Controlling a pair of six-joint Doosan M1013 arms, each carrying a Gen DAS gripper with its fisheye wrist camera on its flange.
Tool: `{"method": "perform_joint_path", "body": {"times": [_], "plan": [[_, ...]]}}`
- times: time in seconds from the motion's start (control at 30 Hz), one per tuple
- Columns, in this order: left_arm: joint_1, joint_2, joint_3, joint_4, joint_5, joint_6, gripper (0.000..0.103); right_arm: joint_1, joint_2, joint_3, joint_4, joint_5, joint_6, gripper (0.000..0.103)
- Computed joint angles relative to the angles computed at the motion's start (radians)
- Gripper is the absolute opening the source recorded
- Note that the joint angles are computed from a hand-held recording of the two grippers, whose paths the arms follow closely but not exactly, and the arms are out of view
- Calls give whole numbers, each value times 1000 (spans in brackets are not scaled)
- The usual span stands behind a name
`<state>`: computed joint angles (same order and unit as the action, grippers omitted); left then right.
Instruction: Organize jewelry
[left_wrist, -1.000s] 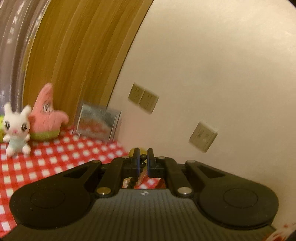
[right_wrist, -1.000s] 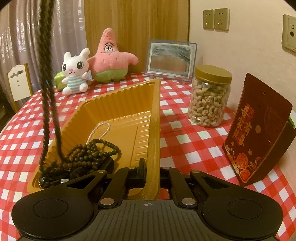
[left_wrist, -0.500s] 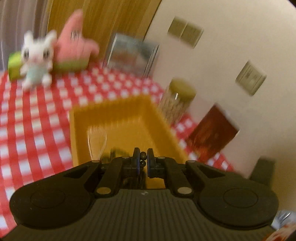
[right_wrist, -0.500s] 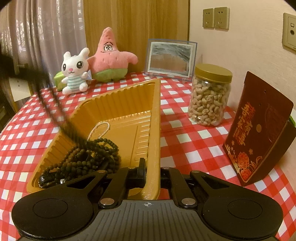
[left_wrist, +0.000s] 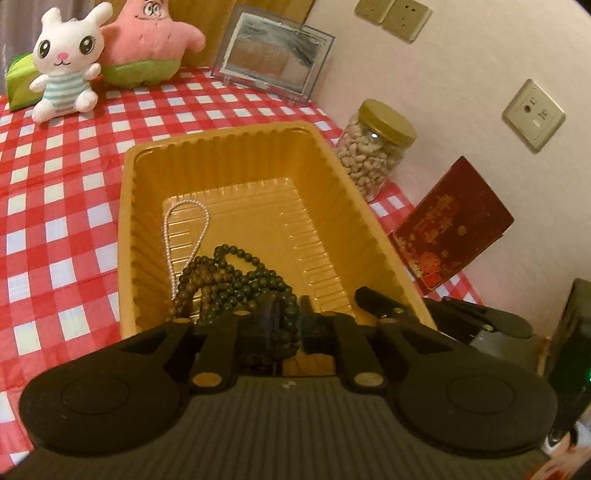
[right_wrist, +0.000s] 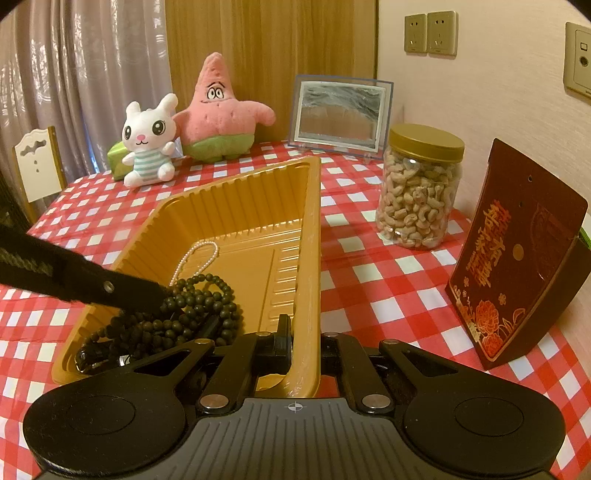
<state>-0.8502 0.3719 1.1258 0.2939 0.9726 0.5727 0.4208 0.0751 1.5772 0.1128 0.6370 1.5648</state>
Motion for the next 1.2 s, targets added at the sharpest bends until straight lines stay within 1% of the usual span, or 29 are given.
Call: {"method": "perform_joint_path", "body": {"times": [0.03, 0.1, 0.33, 0.37, 0.4, 0.5, 0.6, 0.7, 0.8, 0.83, 0.9, 0.93, 1.0, 1.03, 1.07, 1.13, 1.2], "plan": [[0, 1, -1, 3, 5, -6, 25, 0, 0, 0, 0, 0, 0, 5], [0, 1, -2, 14, 12, -20, 37, -1, 0, -1, 0, 1, 0, 5], [-10, -8, -7, 95, 30, -73, 56, -1, 3, -2, 1, 2, -4, 5], [-14, -11, -7, 116, 39, -86, 61, -1, 4, -3, 2, 3, -6, 5], [-18, -12, -8, 139, 52, -99, 63, -2, 7, -4, 4, 4, -10, 5], [-30, -14, -13, 199, 111, -121, 63, -6, 16, -7, 18, -1, -32, 5], [-40, -21, -5, 238, 164, -154, 64, -18, 28, -13, 70, 6, -62, 5], [-52, -28, 5, 277, 215, -194, 64, -36, 42, -19, 129, 19, -60, 5], [-64, -39, 18, 305, 253, -230, 67, -61, 55, -27, 200, 52, -65, 5], [-71, -41, 20, 319, 268, -245, 67, -68, 56, -25, 225, 55, -83, 5], [-82, -45, 24, 342, 296, -267, 71, -85, 54, -18, 297, 57, -161, 5], [-89, -47, 26, 354, 311, -277, 72, -93, 54, -17, 334, 63, -201, 7], [-101, -49, 28, 375, 340, -295, 77, -106, 55, -14, 396, 75, -256, 24], [-108, -49, 29, 385, 355, -302, 78, -111, 51, -7, 423, 63, -274, 46], [-115, -51, 30, 391, 367, -309, 80, -114, 36, 16, 465, 9, -309, 67], [-127, -52, 32, 404, 394, -325, 81, -114, 18, 42, 520, -64, -394, 79], [-139, -54, 35, 413, 417, -337, 82, -110, 13, 36, 476, -69, -391, 79]]}}
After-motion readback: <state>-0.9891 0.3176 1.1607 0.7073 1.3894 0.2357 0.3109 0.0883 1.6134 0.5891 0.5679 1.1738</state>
